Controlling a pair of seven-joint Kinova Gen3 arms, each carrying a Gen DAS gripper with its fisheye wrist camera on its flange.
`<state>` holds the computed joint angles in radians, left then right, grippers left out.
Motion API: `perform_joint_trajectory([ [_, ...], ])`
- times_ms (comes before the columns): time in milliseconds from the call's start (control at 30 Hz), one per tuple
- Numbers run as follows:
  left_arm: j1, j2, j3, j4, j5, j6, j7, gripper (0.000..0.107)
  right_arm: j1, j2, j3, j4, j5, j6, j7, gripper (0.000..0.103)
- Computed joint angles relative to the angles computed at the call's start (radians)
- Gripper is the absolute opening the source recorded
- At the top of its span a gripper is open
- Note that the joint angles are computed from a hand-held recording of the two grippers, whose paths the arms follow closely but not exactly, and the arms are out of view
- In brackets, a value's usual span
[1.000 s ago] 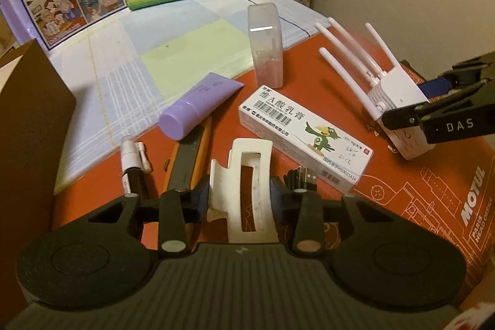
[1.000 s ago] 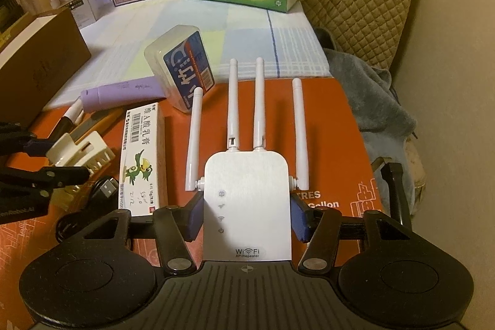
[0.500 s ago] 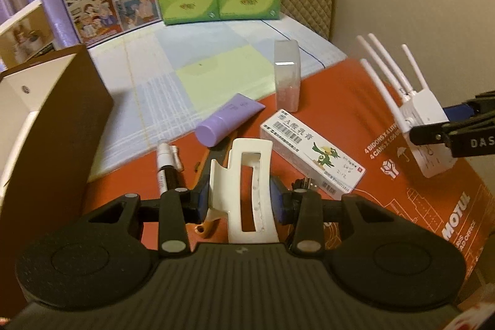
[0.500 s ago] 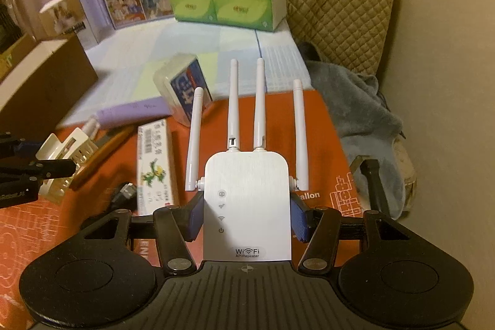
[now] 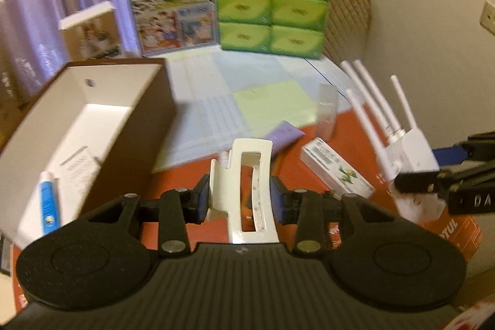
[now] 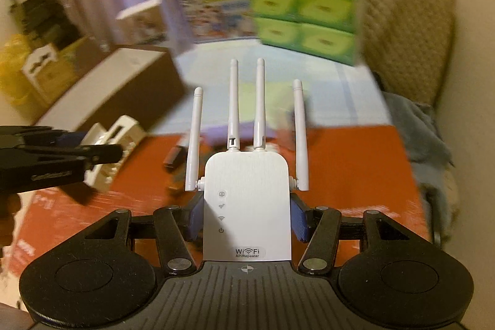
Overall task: Organize rigid objects
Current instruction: 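Close the left tool on the white hair clip and lift it, then carry the hair clip with the left tool while the right tool carries the router into the brown box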
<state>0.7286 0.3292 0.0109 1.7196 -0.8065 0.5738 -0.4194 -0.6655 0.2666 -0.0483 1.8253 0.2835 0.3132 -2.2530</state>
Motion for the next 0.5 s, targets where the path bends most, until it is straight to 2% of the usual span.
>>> perform_joint_trajectory([
  [100,0.014,-0.051,-0.022,0.049,-0.050,0.013,0.072,0.035,0.023,0.023,-0.064,-0.046,-0.045,-0.009,0.067,0.052],
  [233,-0.011,-0.112,-0.005,0.101,-0.106,0.054,0.140,0.035,0.027,0.069,-0.121,-0.131,-0.111,0.001,0.163,0.052],
  [500,-0.128,-0.209,0.043,0.185,-0.148,0.096,0.183,0.035,-0.026,0.196,-0.155,-0.352,-0.201,0.066,0.294,0.052],
])
